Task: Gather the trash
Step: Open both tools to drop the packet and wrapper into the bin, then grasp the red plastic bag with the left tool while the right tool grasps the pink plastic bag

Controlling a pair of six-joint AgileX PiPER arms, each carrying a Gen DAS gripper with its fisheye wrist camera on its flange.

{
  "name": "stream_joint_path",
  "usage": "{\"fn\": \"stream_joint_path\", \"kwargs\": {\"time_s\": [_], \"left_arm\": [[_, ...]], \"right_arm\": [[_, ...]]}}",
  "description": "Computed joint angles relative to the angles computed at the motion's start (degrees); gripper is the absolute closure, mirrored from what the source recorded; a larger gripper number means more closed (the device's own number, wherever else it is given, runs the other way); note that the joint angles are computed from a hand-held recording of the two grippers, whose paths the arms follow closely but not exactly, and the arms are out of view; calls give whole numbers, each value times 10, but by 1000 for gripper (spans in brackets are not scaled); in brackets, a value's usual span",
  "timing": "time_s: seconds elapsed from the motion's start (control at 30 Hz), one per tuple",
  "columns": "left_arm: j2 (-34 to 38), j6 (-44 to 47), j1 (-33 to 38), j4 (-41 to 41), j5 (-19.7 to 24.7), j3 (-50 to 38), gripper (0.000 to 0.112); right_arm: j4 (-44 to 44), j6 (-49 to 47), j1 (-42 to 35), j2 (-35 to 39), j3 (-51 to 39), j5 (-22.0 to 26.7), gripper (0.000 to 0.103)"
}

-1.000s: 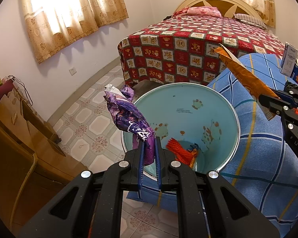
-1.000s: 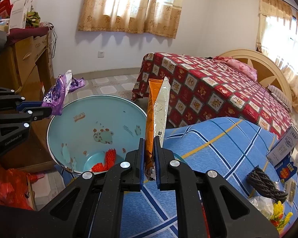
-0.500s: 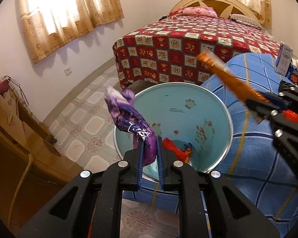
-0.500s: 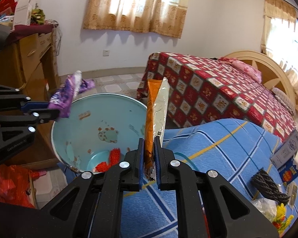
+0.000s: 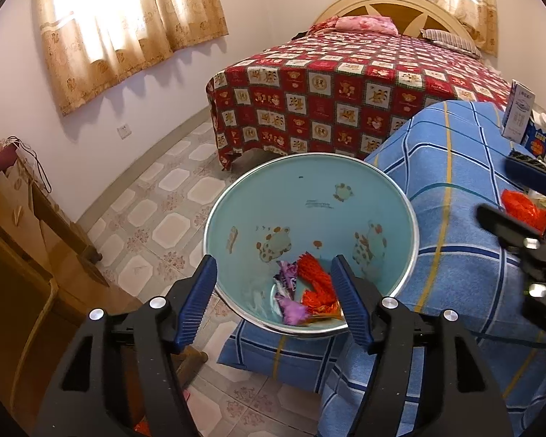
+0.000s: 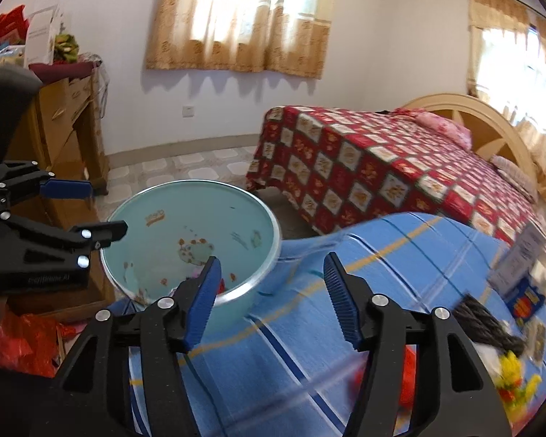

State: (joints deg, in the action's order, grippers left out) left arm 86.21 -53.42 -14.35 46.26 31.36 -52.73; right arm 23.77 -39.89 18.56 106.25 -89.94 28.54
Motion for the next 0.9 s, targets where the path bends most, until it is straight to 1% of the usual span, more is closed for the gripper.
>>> {"fn": "stream_joint_path", "kwargs": {"time_s": [0.1,0.2,0.3,0.33,0.4,0.53,0.7,0.9], "left_arm": [[8,-16,-24,11,6,1,45],[21,-30,-57,20,12,0,44],[38,-41,-101,26,22,-8,44],[45,-45,-118,29,27,-14,44],[60,-49,-146,28,32,-29,44],[87,-54,-191,26,44,-65,44],[124,-51,-240,8,58,-136,44],[174,-47,-279,-1,80,-219,44]], "right_arm": [[27,-24,-38,-61,75,-21,40],[43,-36,-93,-126,150,-39,36],[52,-35,-162,-173,202,-44,35],[52,-29,-197,-189,221,-49,35],[67,-35,-243,-203,238,-44,34],[110,-77,-323,-217,271,-51,33],[177,-140,-408,-192,270,-51,33],[231,-184,-464,-157,253,-37,33]]}}
